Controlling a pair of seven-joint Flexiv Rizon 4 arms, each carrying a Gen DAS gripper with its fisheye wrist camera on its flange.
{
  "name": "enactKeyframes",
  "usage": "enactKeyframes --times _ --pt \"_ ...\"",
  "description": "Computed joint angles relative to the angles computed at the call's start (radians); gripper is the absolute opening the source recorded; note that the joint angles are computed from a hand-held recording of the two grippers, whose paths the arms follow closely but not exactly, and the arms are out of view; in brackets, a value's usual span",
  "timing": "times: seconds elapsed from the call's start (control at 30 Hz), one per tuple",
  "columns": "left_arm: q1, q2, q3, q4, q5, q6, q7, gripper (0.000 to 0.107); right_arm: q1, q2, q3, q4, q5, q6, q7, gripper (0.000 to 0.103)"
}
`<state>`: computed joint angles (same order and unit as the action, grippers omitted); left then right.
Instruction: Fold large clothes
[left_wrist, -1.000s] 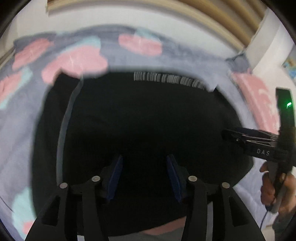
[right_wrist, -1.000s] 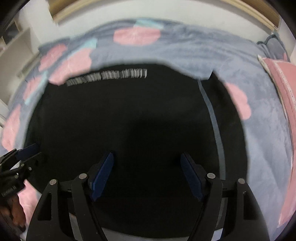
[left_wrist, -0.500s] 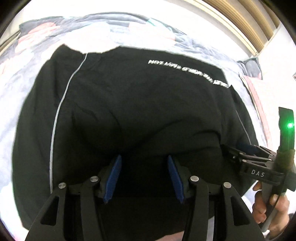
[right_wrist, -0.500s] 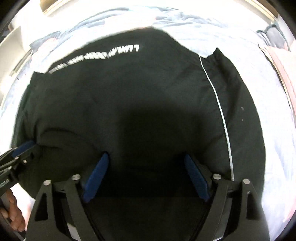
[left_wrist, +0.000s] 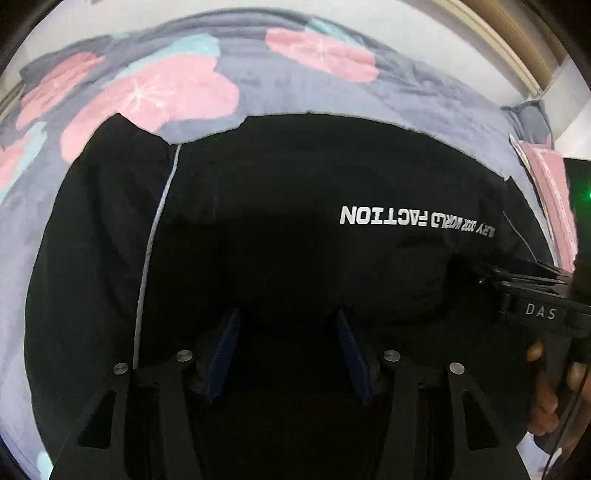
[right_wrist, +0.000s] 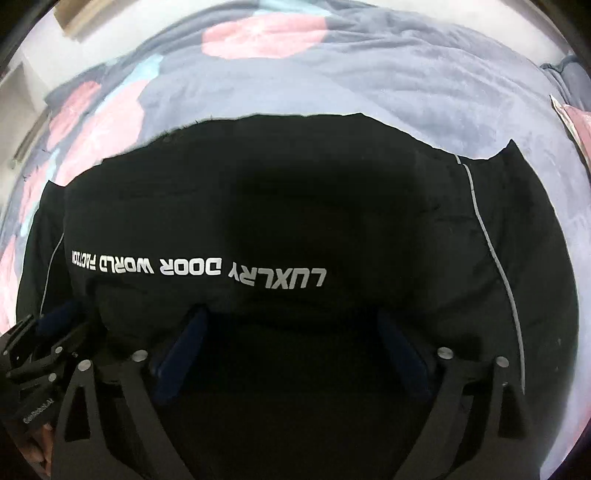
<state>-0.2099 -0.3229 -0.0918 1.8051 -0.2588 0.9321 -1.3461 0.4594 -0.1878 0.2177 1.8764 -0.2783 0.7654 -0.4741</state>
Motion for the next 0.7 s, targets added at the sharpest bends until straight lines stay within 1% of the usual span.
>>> enactKeyframes --times 0.07,0.13,0.2,0.3,0.33,0.4,0.43,0.47,0.53,0.57,0.6,0.63,0.67,0.7 --pt "-0.010 0.010 0.003 0.017 0.020 0.034 0.001 0.056 0.006 0.023 0.002 0.035 -0.035 0.018 0.021 0.094" --pt "0.001 0.027 -0.009 0.060 -0.019 0.088 0.024 0.056 0.006 0.049 0.007 0.066 -0.050 0.035 0.035 0.094" --pt "0.009 0.061 -0.018 0.093 -0.061 0.103 0.041 0.056 0.007 0.099 0.018 0.089 -0.057 0.025 0.056 0.092" --pt "0.021 0.170 -0.019 0.182 -0.132 0.099 0.128 0.056 0.012 0.205 0.054 0.143 -0.091 -0.001 0.091 0.085" --pt "0.021 0.218 -0.019 0.225 -0.182 0.099 0.177 0.056 0.026 0.254 0.081 0.159 -0.145 -0.067 0.107 0.085" --pt "0.004 0.303 -0.002 0.305 -0.262 0.096 0.254 0.056 0.048 0.309 0.127 0.179 -0.192 -0.161 0.126 0.085" --pt "-0.005 0.329 0.009 0.330 -0.273 0.090 0.265 0.056 0.057 0.328 0.141 0.192 -0.170 -0.164 0.136 0.085" --pt "-0.011 0.348 0.019 0.348 -0.268 0.077 0.262 0.056 0.059 0.337 0.139 0.203 -0.136 -0.143 0.134 0.085" --pt "-0.021 0.360 0.030 0.373 -0.242 0.021 0.220 0.056 0.069 0.349 0.144 0.239 -0.035 -0.102 0.140 0.082" --pt "-0.019 0.351 0.034 0.374 -0.231 0.005 0.206 0.056 0.073 0.345 0.145 0.257 0.013 -0.089 0.152 0.081" --pt "-0.019 0.336 0.032 0.372 -0.201 -0.001 0.174 0.056 0.072 0.336 0.139 0.261 0.034 -0.079 0.153 0.081" --pt "-0.019 0.316 0.029 0.370 -0.182 0.002 0.163 0.056 0.080 0.319 0.147 0.260 0.038 -0.072 0.174 0.081" --pt "-0.021 0.289 0.025 0.373 -0.185 0.028 0.176 0.057 0.082 0.309 0.148 0.266 0.024 -0.065 0.180 0.081" --pt "-0.021 0.272 0.022 0.370 -0.203 0.040 0.187 0.058 0.084 0.300 0.150 0.264 -0.005 -0.079 0.187 0.082"
